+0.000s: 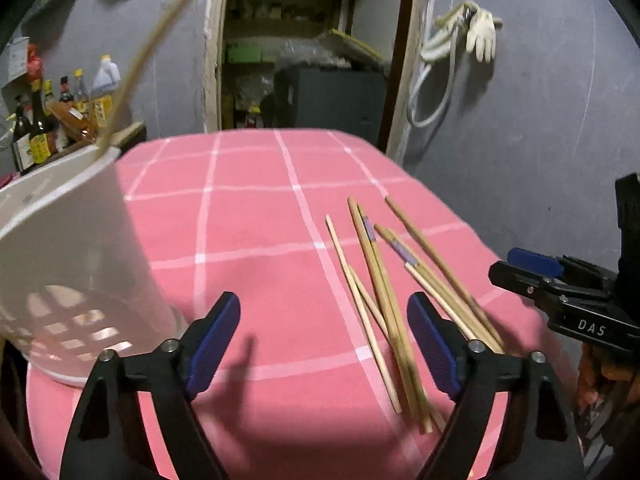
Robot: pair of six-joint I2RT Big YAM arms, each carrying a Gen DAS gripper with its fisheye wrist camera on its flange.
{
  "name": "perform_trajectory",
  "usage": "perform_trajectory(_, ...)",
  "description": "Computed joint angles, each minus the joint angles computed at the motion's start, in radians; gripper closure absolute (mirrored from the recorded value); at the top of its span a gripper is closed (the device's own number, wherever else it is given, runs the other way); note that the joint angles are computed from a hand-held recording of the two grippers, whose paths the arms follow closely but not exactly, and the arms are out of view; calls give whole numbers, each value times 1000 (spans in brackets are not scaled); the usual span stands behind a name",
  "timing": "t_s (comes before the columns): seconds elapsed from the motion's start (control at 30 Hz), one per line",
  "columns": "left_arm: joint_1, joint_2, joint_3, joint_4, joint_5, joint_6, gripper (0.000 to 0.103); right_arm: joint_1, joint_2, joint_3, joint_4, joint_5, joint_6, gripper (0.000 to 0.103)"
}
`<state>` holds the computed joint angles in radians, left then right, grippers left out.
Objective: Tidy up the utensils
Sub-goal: 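Return both tools to the pile and close each on another chopstick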
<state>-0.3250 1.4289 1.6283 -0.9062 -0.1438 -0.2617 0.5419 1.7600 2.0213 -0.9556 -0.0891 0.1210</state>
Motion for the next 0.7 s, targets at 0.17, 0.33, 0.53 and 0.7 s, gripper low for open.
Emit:
perform_trajectory(0.17,16,70,66,-82,49,5,45,1,61,83,-87,-31,-21,66)
perform_trajectory(0.33,29,134,133,-150,86,19,61,0,124,175,-169,-49,-31,80)
perform_trajectory(0.53,38,168,175,-190,100,37,71,-4,195,288,-262,-78,-42,85)
perform_trajectory(0.7,43,189,205,-221,123,39,80,-7,281,435,-363,-83,-36,85)
